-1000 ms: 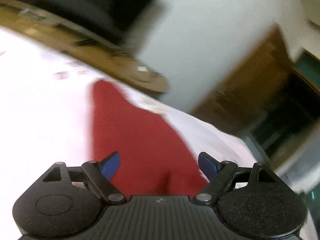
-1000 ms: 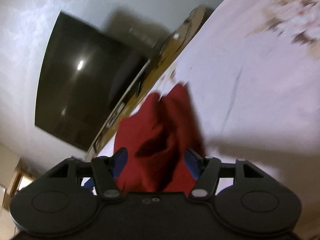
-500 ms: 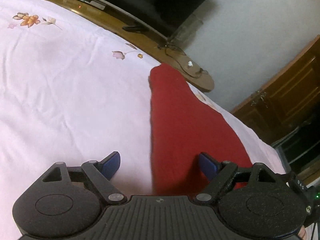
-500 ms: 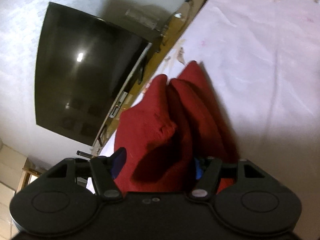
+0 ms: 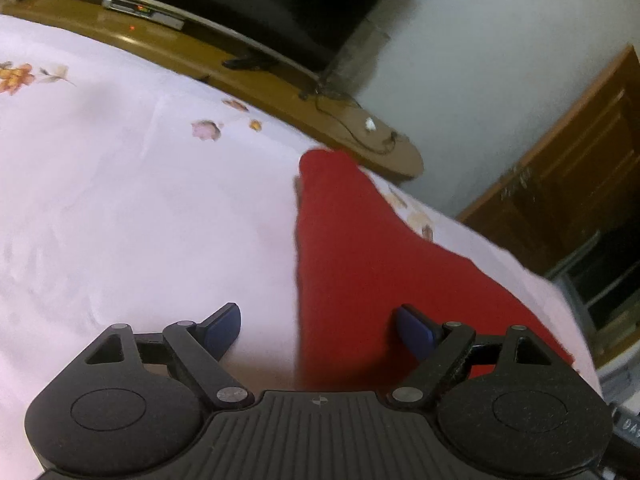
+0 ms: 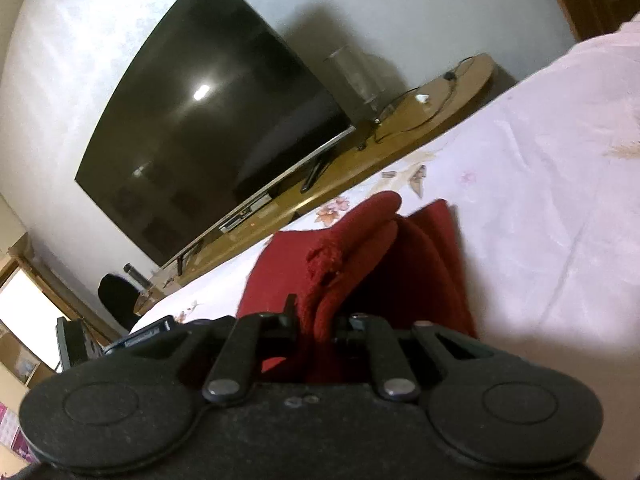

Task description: Fold small clothes

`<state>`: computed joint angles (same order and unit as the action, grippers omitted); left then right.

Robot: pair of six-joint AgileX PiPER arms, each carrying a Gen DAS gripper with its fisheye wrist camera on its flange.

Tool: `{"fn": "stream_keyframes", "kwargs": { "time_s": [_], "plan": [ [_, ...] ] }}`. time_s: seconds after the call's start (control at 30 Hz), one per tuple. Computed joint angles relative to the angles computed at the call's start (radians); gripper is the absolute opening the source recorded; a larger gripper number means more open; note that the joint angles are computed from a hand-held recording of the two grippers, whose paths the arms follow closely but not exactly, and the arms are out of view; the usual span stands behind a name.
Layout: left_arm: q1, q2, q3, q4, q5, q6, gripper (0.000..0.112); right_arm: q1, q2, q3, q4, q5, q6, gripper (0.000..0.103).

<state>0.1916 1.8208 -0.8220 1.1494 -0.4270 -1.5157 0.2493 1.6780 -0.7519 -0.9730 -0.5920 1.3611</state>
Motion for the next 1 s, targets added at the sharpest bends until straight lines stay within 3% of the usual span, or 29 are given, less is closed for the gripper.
{"fn": "stream_keyframes", "kwargs": {
  "time_s": [0.07,0.13,0.23,0.37,0.5,0.67,0.73,0.87,1.0],
  "plan": [
    [-0.022,0.024,-0.034,0.098,0.037,-0.077,0.084,-0.011,0.027,0.027,0.026,0.008,-0.016,0.013],
    [-0.028,0.029,-0.04,0.09,0.041,-0.051,0.085,-0.023,0.103,0.008,0.017,0.021,0.022,0.013],
    [-0.019,0.028,-0.059,0.175,0.041,-0.121,0.086,-0.071,0.141,0.02,-0.034,-0.062,0.062,0.015],
    [-0.014,0.007,-0.062,0.194,0.06,-0.127,0.086,-0.131,0.124,0.014,-0.049,-0.135,0.051,0.036],
    [-0.001,0.015,-0.062,0.152,0.046,-0.094,0.086,-0.174,0.201,-0.14,-0.195,-0.168,0.219,0.038],
    [-0.005,0.036,-0.083,0.173,0.053,-0.104,0.086,-0.139,0.311,-0.367,-0.435,-0.104,0.448,0.037],
    [-0.006,0.043,-0.092,0.186,0.055,-0.12,0.086,-0.115,0.293,-0.362,-0.441,-0.068,0.409,0.034],
    [-0.018,0.042,-0.096,0.178,0.066,-0.124,0.086,-0.028,0.255,-0.372,-0.502,0.111,0.357,0.017],
    [-0.026,0.025,-0.088,0.109,0.044,-0.066,0.086,0.007,0.169,-0.286,-0.324,0.175,0.115,0.011]
  ]
}}
